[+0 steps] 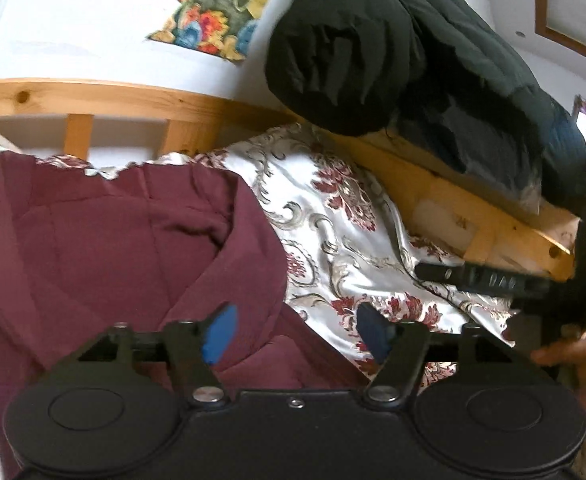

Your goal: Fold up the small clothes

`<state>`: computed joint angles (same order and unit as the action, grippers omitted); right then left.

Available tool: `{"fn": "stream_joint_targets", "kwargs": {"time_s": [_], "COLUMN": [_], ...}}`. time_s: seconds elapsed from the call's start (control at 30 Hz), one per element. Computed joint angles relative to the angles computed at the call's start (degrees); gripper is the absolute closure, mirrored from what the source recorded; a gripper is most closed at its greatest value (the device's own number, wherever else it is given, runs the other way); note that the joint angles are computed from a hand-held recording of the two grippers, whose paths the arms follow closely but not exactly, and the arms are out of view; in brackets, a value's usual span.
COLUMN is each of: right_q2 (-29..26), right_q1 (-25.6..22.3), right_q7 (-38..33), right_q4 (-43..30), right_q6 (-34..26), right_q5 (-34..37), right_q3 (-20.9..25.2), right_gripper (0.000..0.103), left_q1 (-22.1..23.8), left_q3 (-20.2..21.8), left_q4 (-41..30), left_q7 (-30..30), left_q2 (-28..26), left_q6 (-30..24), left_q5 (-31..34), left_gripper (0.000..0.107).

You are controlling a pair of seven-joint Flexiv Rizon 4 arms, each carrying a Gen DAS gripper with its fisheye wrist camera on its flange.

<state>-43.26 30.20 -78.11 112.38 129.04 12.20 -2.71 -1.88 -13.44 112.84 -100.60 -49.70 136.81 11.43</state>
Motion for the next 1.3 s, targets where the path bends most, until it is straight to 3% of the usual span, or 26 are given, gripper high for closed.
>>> {"fn": "stream_joint_targets", "kwargs": {"time_s": [0.13, 0.27, 0.5, 0.7, 0.87, 0.97, 1.0, 1.07, 1.13, 1.3], "right_q2": [-1.0, -3.01, -7.15, -8.96, -9.71, -9.45, -9.28, -9.1, -8.74, -6.28], "right_q1": [-5.74, -5.94, -4.55, -6.4, -8.41, -7.34, -6.67, -6.7, -6.41, -5.16], "right_q7": [0.21, -0.4, -1.21, 2.23, 6.25, 6.17, 5.9, 5.68, 5.88, 10.73], "right_q4": [0.83, -0.49, -4.01, -6.32, -7.83, -7.66, -7.49, -7.22, -6.96, -5.14], "right_q6": [-0.53, -2.97, -0.65, -3.11, -6.08, -6.37, -6.21, -5.76, -5.47, -4.59], "right_q5": [-12.81, -19.33, -23.35, -25.61, -28.34, -28.32, -27.76, -27.86, -27.0, -18.59], "right_q3": [5.74, 7.2, 8.03, 9.55, 10.85, 9.67, 9.08, 9.07, 8.85, 8.49], "right_gripper": [0.0, 0.0, 0.001, 0.008, 0.034, 0.067, 0.072, 0.093, 0.1, 0.101], "left_q1": [-2.51, -6.19, -15.19, -13.78, -10.17, -10.37, -9.9, -9.39, -9.11, -8.77], "left_q3": [3.48, 7.65, 14.85, 13.64, 12.33, 12.84, 12.67, 12.45, 12.4, 12.39], "left_q4": [5.48, 10.02, 13.39, 15.2, 15.78, 15.4, 15.34, 15.18, 14.8, 14.82], "left_q7": [0.62, 2.34, 8.94, 5.03, -0.4, -0.97, -1.44, -2.1, -2.51, -3.23], "left_q2": [4.46, 7.85, 10.06, 8.07, 8.02, 7.54, 7.4, 7.19, 6.92, 6.81], "left_q6": [0.09, -1.02, -4.66, -1.9, -2.24, -1.24, -0.98, -0.72, -0.5, 0.27], "left_q5": [-6.46, -15.11, -35.9, -41.87, -39.04, -38.68, -37.98, -37.12, -36.61, -35.87], "left_gripper": [0.017, 0.007, 0.005, 0.005, 0.005, 0.005, 0.005, 0.005, 0.005, 0.005]}}
